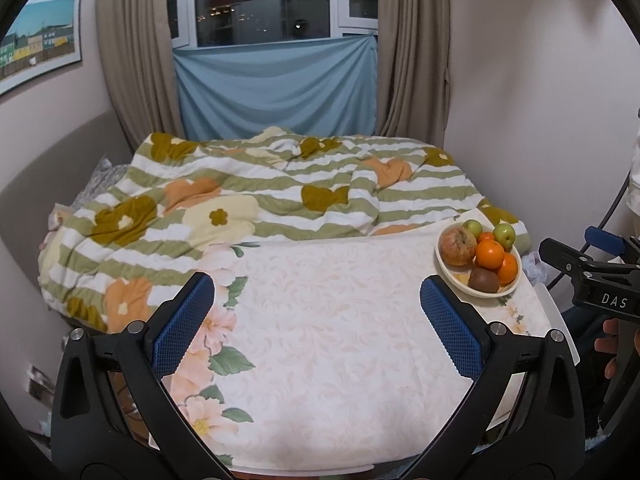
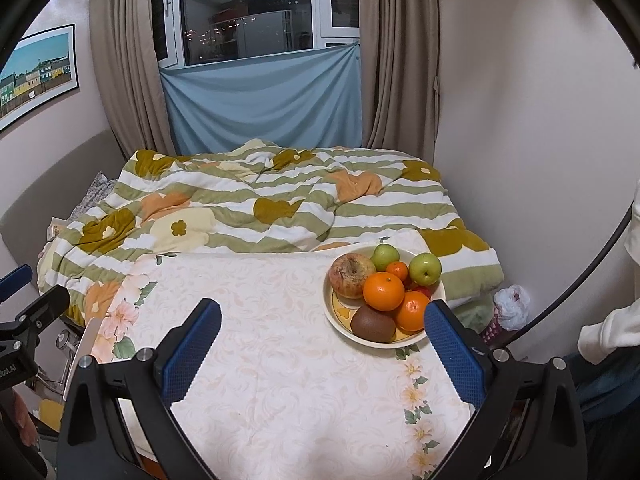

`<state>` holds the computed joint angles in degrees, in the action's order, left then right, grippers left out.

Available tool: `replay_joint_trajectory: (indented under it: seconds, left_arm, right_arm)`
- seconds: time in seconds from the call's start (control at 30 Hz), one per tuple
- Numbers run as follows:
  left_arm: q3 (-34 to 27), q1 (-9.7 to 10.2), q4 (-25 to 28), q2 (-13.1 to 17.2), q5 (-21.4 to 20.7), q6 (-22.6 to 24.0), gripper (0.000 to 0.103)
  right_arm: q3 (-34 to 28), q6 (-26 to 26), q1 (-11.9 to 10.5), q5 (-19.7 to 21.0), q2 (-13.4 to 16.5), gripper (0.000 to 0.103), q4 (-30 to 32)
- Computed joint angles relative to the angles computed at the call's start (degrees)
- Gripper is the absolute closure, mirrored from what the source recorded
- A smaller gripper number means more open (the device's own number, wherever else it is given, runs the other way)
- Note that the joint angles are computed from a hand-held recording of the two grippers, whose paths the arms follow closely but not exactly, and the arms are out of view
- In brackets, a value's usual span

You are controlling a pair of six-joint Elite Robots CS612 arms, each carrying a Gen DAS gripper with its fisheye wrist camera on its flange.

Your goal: Organize fruits

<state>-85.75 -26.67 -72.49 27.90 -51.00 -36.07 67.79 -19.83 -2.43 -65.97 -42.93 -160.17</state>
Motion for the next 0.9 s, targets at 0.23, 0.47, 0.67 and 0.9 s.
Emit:
replay_joint_trajectory:
  seconds: [0.23,0.47,0.67,0.9]
  left_arm:
    - [0.12,0.23,0.16,-0.08,0.18,-0.16,0.000]
    - [0.11,0.31,0.19,-0.08,0.20,-0.19,0.000]
    - [-0.08,0.42,0.31,0.03,-0.10,-0.89,0.000]
    - [-0.12,0.49,0.53,0.08,-0.09,-1.10,0.000]
  right_arm:
    - [-0.21,0.00,0.01,0.00,0.13,0.002,0.17]
    - [-0.17,0.16,0.04,-0.09,0.11,0.002,0.02]
    - [-0.31,0.09,0.06,-0.16,0.17,0.002,0.16]
    - [-0.40,0.06,0.04,-0.11,0.20,0.002,0.33]
